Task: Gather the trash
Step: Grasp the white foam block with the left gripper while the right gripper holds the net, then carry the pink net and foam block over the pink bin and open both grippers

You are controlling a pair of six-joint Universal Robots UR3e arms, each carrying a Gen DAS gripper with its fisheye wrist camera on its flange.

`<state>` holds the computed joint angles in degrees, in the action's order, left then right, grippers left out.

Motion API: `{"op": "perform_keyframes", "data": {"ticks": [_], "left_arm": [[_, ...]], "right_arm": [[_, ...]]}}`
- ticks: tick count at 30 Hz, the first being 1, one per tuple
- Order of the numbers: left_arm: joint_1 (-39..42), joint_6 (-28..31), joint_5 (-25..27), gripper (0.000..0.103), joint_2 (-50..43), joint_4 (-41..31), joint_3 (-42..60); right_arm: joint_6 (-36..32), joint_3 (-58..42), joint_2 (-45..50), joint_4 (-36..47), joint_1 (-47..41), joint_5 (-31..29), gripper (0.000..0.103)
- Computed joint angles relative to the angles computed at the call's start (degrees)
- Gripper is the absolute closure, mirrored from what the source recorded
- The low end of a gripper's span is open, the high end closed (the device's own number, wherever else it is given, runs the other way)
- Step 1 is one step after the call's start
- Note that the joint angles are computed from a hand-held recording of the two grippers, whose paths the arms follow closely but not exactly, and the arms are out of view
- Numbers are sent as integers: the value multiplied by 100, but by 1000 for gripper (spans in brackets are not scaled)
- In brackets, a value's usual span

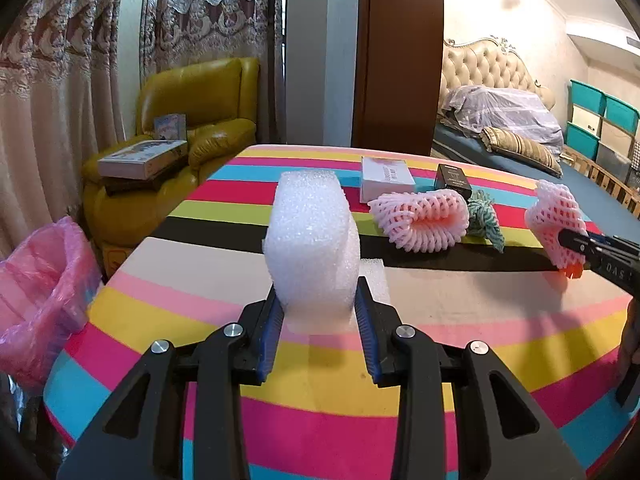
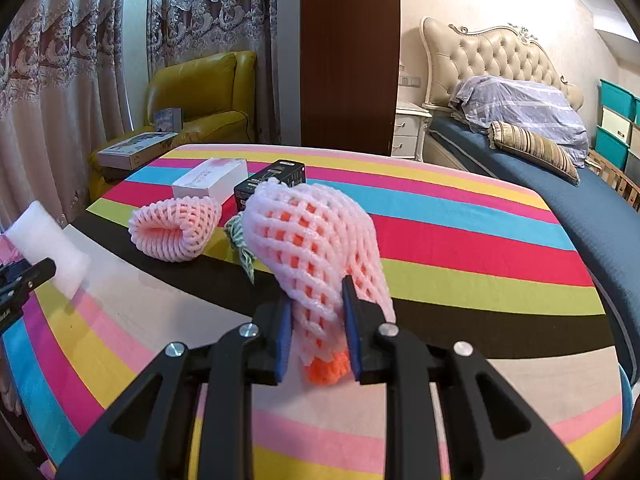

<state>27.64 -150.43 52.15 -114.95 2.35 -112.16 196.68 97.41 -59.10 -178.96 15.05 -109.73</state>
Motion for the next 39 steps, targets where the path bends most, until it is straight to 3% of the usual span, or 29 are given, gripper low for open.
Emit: {"op": "perform_keyframes", "data": {"ticks": [9,16,32,39], "left_arm": [[308,417,-240,71,312,417,-710],[471,734,-355,71,471,640,-1132],[1190,1293,-851,71,761,929,-1675],[1630,1392,-1042,71,843,1005,-1781]], "right_arm": [[91,520,-225,-555,-87,635,80],[66,441,-186,-465,190,909,79],[-81,-701,352,267,865,1330,78],[-280,-1853,946,930,1218,1586,77]]}}
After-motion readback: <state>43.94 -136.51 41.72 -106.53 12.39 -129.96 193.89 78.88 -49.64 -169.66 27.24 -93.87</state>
